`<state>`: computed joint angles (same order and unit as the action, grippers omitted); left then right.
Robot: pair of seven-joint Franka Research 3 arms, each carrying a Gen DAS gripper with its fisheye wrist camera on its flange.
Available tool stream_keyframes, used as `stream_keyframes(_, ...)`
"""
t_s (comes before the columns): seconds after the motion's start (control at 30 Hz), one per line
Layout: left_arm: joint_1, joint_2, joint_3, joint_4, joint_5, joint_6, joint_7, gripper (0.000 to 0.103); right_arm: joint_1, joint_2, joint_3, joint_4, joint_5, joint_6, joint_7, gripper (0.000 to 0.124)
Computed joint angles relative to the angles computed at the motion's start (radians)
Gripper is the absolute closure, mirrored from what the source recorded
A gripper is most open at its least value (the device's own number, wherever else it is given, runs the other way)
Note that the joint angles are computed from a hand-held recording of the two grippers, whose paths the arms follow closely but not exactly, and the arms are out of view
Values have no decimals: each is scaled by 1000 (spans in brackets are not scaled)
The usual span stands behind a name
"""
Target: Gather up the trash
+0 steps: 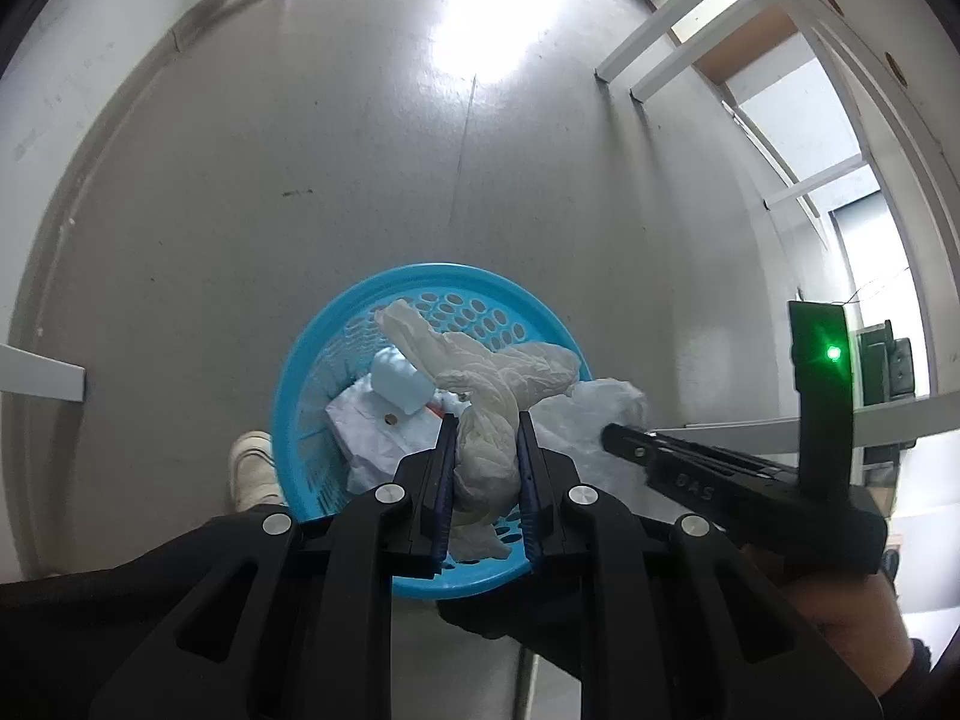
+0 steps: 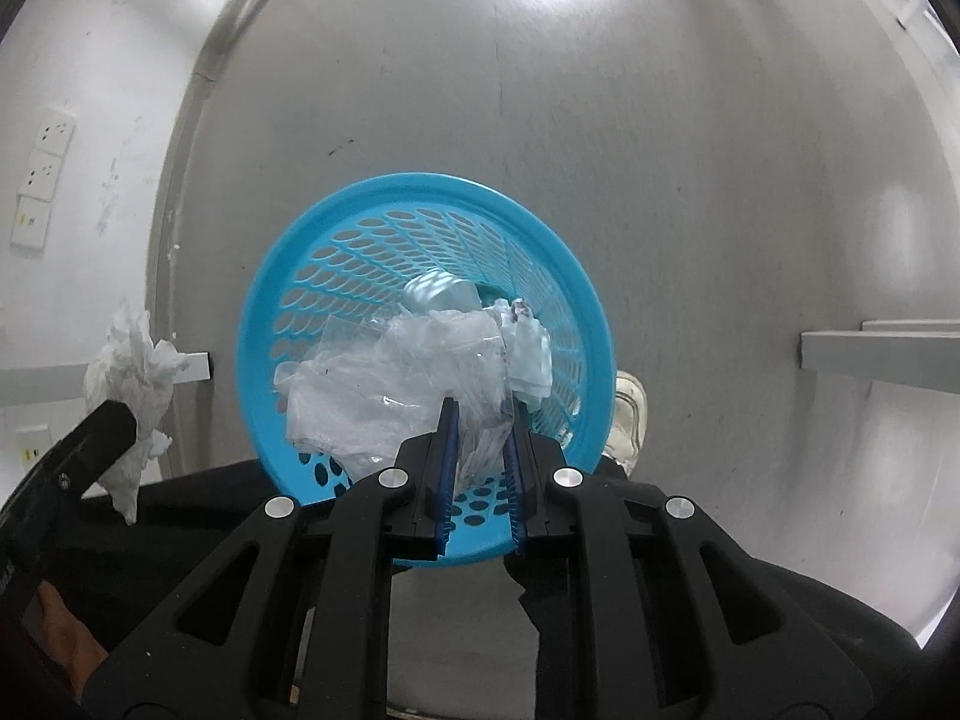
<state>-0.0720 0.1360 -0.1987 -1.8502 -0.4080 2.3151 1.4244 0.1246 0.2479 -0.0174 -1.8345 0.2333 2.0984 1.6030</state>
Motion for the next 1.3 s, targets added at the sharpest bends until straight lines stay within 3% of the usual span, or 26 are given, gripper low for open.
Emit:
stream_keyframes(0.13, 9, 41, -3, 44, -20, -36, -2, 83, -10, 55, 3, 51, 42, -22, 6, 106)
stream_keyframes(0.17, 14, 58, -5, 63, -30, -52, -1, 80, -15, 64, 6, 58, 59, -25, 1, 99)
stream_keyframes(0.23, 16, 69, -2, 72, -16, -50, -25, 46, -18, 72, 8, 58, 78, -18, -5, 92)
stream_keyframes(0.37, 22, 56, -2, 59, 8, -3, -46, 47, -16, 77, 4, 62, 69, -26, -2, 78)
stream_keyframes(0.77, -6, -9, 7, 41, 163, 3, -82, 47, 5, -61, 1, -38, -19, 27, -46, 68)
stream_keyframes(0.87, -17, -54, 9, 16, 210, -17, -62, 45, 3, -128, 1, -87, -26, 55, -66, 67)
stream_keyframes(1.17, -50, -219, 31, -98, 193, -45, 18, 31, 2, -361, 13, -257, 6, 104, -167, 61)
stream_keyframes(1.3, -70, -288, 38, -139, 225, -85, 7, 20, 0, -442, 14, -304, 11, 100, -171, 53)
